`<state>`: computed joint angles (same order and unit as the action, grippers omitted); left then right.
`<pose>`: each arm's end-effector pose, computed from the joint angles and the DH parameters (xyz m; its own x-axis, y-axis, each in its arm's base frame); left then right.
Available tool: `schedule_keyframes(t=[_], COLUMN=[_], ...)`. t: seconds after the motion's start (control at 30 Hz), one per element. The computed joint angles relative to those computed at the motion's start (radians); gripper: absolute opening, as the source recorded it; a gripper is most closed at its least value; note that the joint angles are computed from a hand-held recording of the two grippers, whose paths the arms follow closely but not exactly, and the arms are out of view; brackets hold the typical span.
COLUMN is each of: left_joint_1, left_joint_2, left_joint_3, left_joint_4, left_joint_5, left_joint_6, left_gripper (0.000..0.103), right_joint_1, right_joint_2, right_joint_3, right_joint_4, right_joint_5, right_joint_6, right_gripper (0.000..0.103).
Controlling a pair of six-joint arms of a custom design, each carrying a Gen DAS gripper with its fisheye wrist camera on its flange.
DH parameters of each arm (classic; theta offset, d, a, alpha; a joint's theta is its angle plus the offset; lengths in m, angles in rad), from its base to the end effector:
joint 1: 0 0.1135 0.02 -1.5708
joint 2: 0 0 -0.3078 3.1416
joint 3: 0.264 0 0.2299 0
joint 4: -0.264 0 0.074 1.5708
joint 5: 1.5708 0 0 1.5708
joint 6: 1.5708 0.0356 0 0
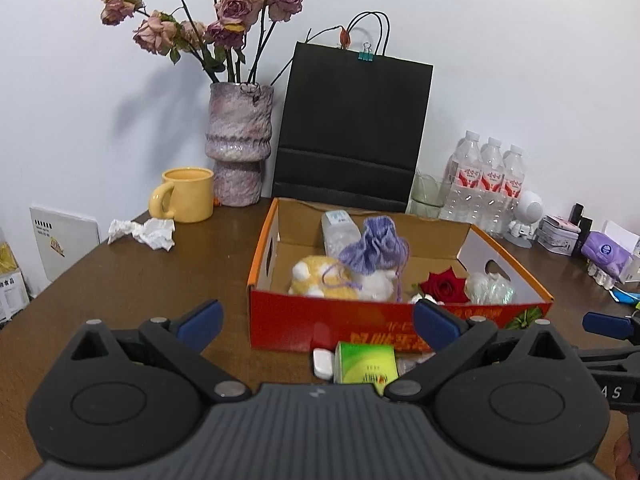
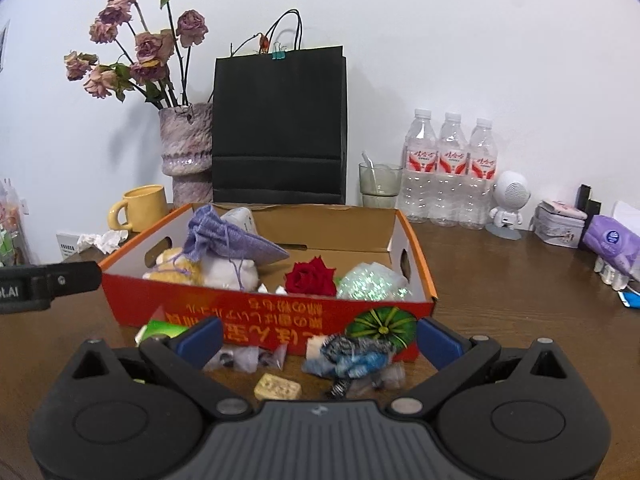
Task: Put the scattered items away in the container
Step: 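Grasp the green tissue pack with left tool while right tool grasps the blue wrapped packet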
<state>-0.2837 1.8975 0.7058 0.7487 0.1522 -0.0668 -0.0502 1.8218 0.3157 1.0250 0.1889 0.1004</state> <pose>0.3396 -0.1046 0.1742 -0.4378 0.0589 -0.8971 0.3798 0.9166 -0.1252 0.2666 -0.0201 0.1436 -0.4382 0.1206 -0.8907 0.2608 0.9654 0.0024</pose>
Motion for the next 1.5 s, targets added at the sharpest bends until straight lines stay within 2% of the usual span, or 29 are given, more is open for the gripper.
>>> schedule_keyframes(t=[0.43,0.8,1.03,1.17,1.3,1.37,1.4,1.47,1.5], left_joint_1=[-0.002,-0.019,-0.063,-0.106,-0.132,-0.132,-0.133,-0.134,-0.131], left_joint_2=[0.042,0.089,0.128,0.149,0.187,0.201,0.207,0.217,0.221], left_joint_3=[-0.1,-0.119,-0.054,0.038,0.127,0.148,0.154,0.159,0.164], left_joint_4=[0.106,0.143,0.084,-0.02,-0.119,-0.135,-0.137,-0.131,-0.134], left_joint_5=[0.006,-0.018,-0.053,-0.106,-0.141,-0.134,-0.135,-0.14,-0.134], left_joint_6=[0.016,0.061,0.079,0.084,0.045,0.026,0.023,0.023,0.023], left_gripper=[0.103,0.103,0.103,0.103,0.103,0.101,0.096,0.084,0.074], right_joint_1=[0.002,-0.082,-0.102,-0.129,-0.139,-0.141,-0.14,-0.135,-0.134], right_joint_2=[0.134,0.168,0.161,0.135,0.149,0.166,0.175,0.198,0.21], right_joint_3=[-0.124,-0.151,-0.111,-0.039,0.069,0.122,0.143,0.174,0.186], right_joint_4=[0.212,0.239,0.19,0.102,-0.005,-0.055,-0.072,-0.084,-0.09], right_joint_5=[0.03,-0.06,-0.089,-0.114,-0.111,-0.112,-0.108,-0.099,-0.099], right_joint_6=[0.008,0.023,0.021,0.024,0.011,0.008,0.007,0.012,0.013], right_gripper=[0.103,0.103,0.102,0.101,0.097,0.095,0.093,0.091,0.088])
